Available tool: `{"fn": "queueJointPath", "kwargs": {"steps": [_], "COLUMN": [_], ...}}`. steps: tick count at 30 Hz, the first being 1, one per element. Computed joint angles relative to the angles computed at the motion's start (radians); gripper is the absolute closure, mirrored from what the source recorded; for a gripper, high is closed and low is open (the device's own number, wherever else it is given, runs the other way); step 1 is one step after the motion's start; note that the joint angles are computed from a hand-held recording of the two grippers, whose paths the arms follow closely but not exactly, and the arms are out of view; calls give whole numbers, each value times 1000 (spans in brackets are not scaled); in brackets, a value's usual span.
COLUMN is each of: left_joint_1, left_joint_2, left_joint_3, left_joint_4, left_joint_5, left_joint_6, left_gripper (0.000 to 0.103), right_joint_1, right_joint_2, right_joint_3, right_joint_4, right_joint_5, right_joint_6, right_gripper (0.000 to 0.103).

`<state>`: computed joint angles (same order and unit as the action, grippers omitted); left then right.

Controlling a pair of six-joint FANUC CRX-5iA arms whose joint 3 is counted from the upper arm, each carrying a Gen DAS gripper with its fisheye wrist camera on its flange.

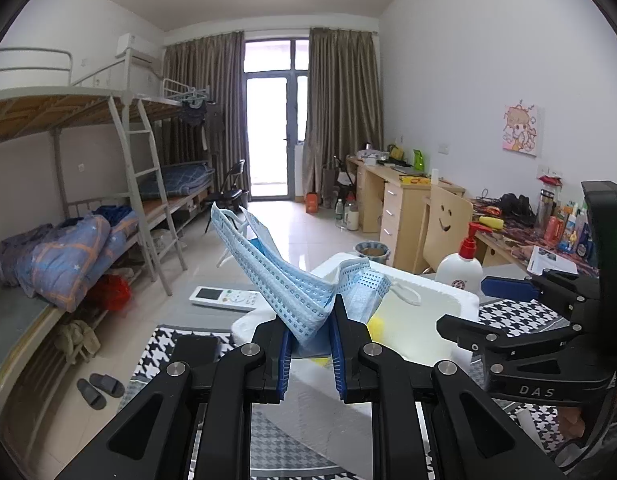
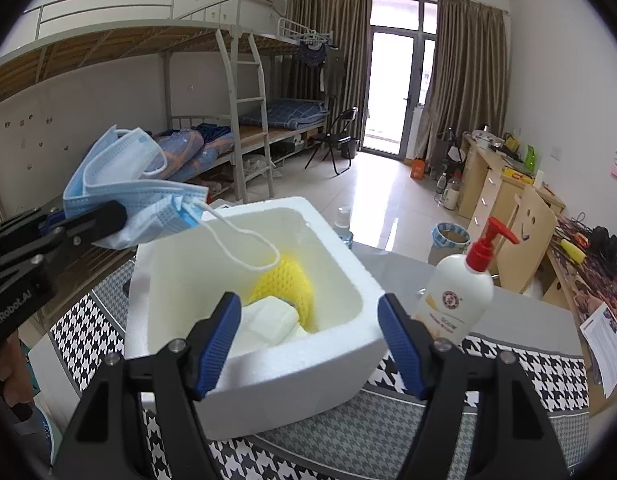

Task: Organize soft objects
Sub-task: 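Lower the blue mask into the foam box and open the left gripper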

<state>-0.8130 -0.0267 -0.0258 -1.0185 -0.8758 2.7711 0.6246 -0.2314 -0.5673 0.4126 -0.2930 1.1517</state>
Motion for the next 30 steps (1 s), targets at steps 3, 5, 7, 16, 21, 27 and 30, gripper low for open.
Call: {"fn": "queueJointPath", "kwargs": {"steps": [3,5,7,16,21,27,30], "left_joint_1": [4,9,14,31,39,59,74], "left_joint_2": [13,18,21,60,82,102,108], "left_joint_3": [11,16,16,50,68,85,89], "left_joint_4": [10,19,28,78,107,149,171], "left_joint_5": [12,22,33,77,94,96,95], "left_joint_6": [-14,-24,-33,-96,-129,-156,-166], "left_gripper": [85,85,85,85,85,85,85], "right_joint_1": [-7,-15,-24,-60,-75,-87,-95], "right_joint_2": [-13,-15,-16,-24,-41,-41,-29], "right_joint_3": [-15,-17,-14,-21,-32,-26,-6], "right_joint_4": [9,2,-11,-33,-48,-89,-134], "right_joint_5": [6,8,6,13,20,24,17], "right_joint_6": [-19,-18,-11,-17,-10,18,59], "right_gripper": [28,28,28,28,28,28,28]}}
